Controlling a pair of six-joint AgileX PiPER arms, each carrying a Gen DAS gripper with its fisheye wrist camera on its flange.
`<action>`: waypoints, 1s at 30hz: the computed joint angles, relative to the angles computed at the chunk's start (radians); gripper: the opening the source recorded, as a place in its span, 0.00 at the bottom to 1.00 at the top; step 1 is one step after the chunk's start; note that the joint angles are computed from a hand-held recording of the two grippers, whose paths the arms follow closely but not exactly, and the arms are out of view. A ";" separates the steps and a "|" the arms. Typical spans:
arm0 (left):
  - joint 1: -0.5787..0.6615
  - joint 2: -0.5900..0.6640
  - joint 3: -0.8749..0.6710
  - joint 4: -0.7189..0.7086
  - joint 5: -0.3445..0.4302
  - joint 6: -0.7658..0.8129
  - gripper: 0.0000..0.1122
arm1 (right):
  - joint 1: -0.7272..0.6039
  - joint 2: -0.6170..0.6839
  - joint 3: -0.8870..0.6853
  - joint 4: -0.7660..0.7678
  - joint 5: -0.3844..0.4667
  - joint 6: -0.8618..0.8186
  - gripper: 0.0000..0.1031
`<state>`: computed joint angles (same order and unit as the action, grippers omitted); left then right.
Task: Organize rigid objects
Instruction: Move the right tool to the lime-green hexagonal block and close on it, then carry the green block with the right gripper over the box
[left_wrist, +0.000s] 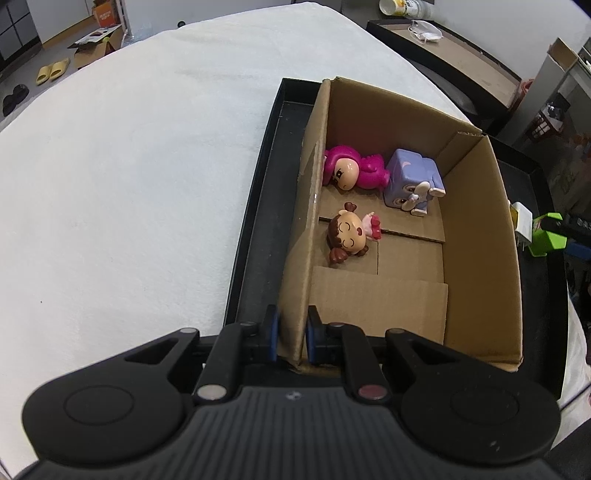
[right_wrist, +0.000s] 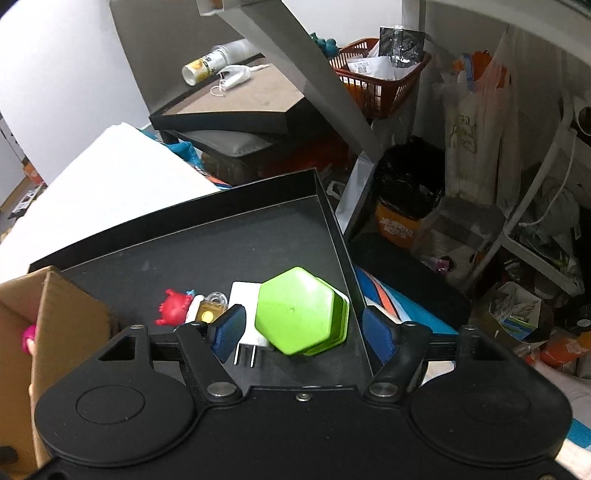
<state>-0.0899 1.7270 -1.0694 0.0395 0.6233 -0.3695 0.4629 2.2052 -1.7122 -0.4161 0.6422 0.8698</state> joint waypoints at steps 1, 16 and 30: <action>0.000 0.001 -0.002 -0.001 0.002 0.003 0.12 | 0.002 0.014 -0.017 -0.002 0.006 -0.001 0.70; -0.001 0.001 0.008 -0.002 -0.009 -0.008 0.12 | 0.022 0.034 -0.031 -0.024 0.063 -0.012 0.46; 0.017 -0.012 0.015 -0.040 -0.012 0.038 0.12 | 0.044 -0.062 0.049 -0.019 0.067 -0.026 0.46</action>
<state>-0.0728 1.7150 -1.0542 -0.0003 0.6112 -0.3318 0.5069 2.1430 -1.6630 -0.4347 0.7095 0.8433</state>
